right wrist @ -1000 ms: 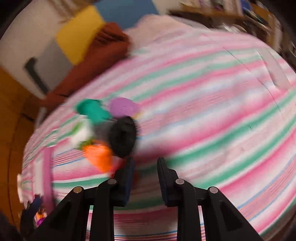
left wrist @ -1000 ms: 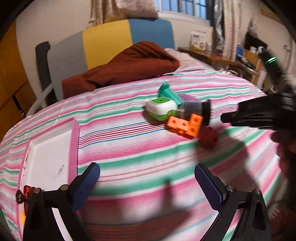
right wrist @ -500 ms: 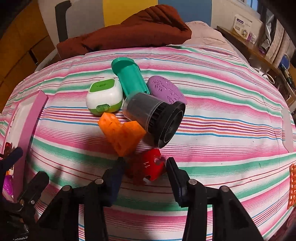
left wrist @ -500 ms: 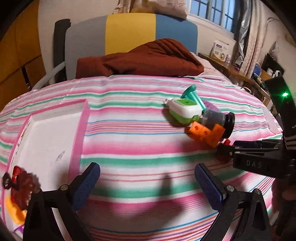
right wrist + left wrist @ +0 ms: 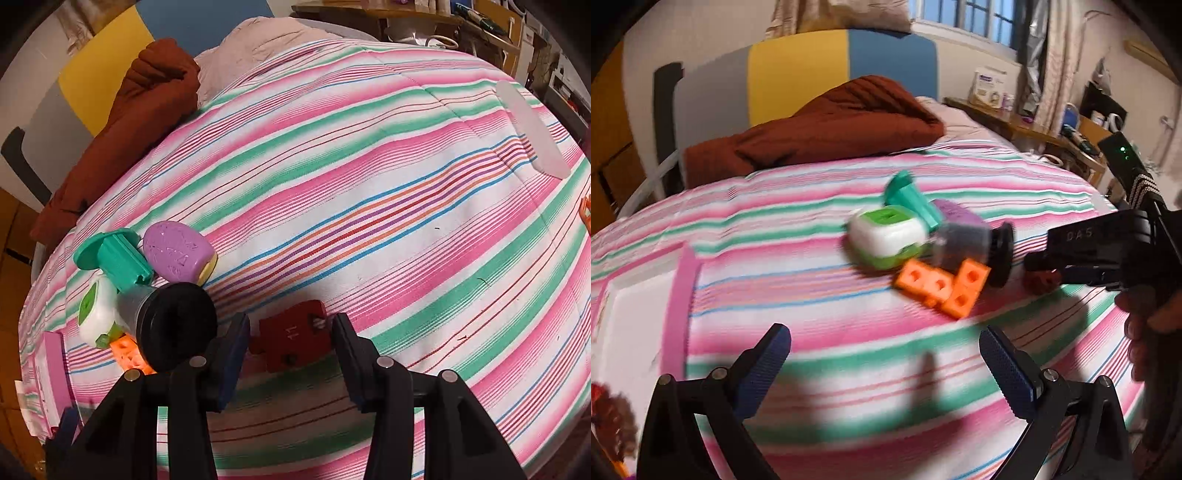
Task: Organize rigid objects
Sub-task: 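Close the right tool on the red puzzle piece while the left tool grasps the orange cubes, then carry the orange cubes into the tray and open the left tool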
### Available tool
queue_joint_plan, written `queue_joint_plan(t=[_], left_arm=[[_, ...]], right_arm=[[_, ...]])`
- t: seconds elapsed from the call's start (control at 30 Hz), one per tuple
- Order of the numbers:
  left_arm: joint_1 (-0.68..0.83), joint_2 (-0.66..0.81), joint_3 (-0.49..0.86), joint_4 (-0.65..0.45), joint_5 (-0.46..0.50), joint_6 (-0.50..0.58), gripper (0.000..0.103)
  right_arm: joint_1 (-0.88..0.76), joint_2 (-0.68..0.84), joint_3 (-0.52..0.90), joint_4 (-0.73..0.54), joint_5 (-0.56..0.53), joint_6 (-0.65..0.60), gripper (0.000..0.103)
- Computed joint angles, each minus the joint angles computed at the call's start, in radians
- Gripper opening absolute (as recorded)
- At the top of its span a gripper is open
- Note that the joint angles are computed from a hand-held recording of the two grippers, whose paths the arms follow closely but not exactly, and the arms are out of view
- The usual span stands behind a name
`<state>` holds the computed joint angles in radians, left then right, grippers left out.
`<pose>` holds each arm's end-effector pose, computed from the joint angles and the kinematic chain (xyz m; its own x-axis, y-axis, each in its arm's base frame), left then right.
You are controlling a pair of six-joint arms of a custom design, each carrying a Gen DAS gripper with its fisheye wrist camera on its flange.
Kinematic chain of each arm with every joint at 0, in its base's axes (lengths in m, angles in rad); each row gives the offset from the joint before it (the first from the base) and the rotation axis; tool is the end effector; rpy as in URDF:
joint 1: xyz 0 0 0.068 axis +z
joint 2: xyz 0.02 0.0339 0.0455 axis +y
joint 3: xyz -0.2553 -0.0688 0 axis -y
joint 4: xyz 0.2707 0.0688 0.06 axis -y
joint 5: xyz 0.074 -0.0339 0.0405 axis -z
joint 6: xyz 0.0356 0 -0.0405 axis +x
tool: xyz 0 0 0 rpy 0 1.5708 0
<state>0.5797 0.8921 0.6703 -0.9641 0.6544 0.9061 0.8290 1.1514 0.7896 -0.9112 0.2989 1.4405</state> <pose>0.1586 0.0779 0.2164 -0.6699 0.3079 -0.6756 0.4602 0.8863 -0.0525 0.1578 0.1567 0.2037 -0.7246 0.6118 -0.3172 0.5564 0.7910 0.2544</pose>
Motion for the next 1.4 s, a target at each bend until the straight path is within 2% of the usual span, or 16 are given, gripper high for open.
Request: queue_joint_plan(t=[0.1,0.17,0.23,0.3,0.4,0.43,0.5,0.53,0.67,0.9,0.97,1.13,1.2,1.23,1.4], left_arm=[[-0.119,-0.054,-0.05,0.105,-0.039,-0.106,0.103],[-0.194,-0.069,-0.078,0.18,-0.068,-0.154,0.103],[-0.254,-0.068,-0.097,0.242,-0.092,-0.166,0.103],[-0.273,-0.009,-0.075,0.246,-0.073,-0.135,0.101],[-0.295,0.042,-0.057,0.241,-0.073,-0.124,0.091],[-0.314,0.063,-0.055,0.245,-0.095,-0.127,0.085],[-0.344,0.093,-0.053,0.24,-0.123,-0.123,0.065],[-0.348,0.115,-0.046,0.232,-0.123,-0.117,0.064],[-0.277,0.126,-0.037,0.201,-0.062,-0.089,0.064],[-0.037,0.142,-0.025,0.152,0.031,-0.029,0.064],[0.006,0.149,-0.02,0.14,0.049,-0.004,0.064],[0.112,0.172,-0.008,0.07,0.092,0.127,0.064],[0.161,0.178,-0.002,0.032,0.103,0.194,0.064],[0.185,0.184,0.002,0.015,0.109,0.228,0.064],[0.289,0.207,0.013,-0.054,0.123,0.377,0.064]], right_arm=[[-0.012,-0.061,-0.054,0.047,-0.018,0.012,0.047],[-0.023,-0.083,-0.073,0.054,-0.022,0.025,0.041],[-0.035,-0.118,-0.095,0.061,-0.032,0.023,0.041],[-0.039,-0.121,-0.099,0.068,-0.037,0.024,0.041],[-0.066,-0.104,-0.093,0.078,-0.048,-0.01,0.041],[-0.066,-0.103,-0.09,0.072,-0.048,-0.015,0.041],[-0.068,-0.093,-0.084,0.074,-0.048,-0.016,0.041],[-0.067,-0.093,-0.084,0.075,-0.048,-0.014,0.041],[-0.068,-0.111,-0.092,0.066,-0.051,-0.019,0.042],[-0.047,-0.078,-0.064,0.083,-0.064,-0.068,0.054],[-0.026,-0.034,-0.031,0.057,-0.049,-0.089,0.055],[0.022,0.087,0.055,-0.021,-0.003,-0.141,0.054],[0.044,0.113,0.074,-0.058,0.015,-0.142,0.046],[0.048,0.128,0.087,-0.077,0.028,-0.142,0.046],[0.038,0.018,0.017,-0.056,0.055,-0.069,0.046]])
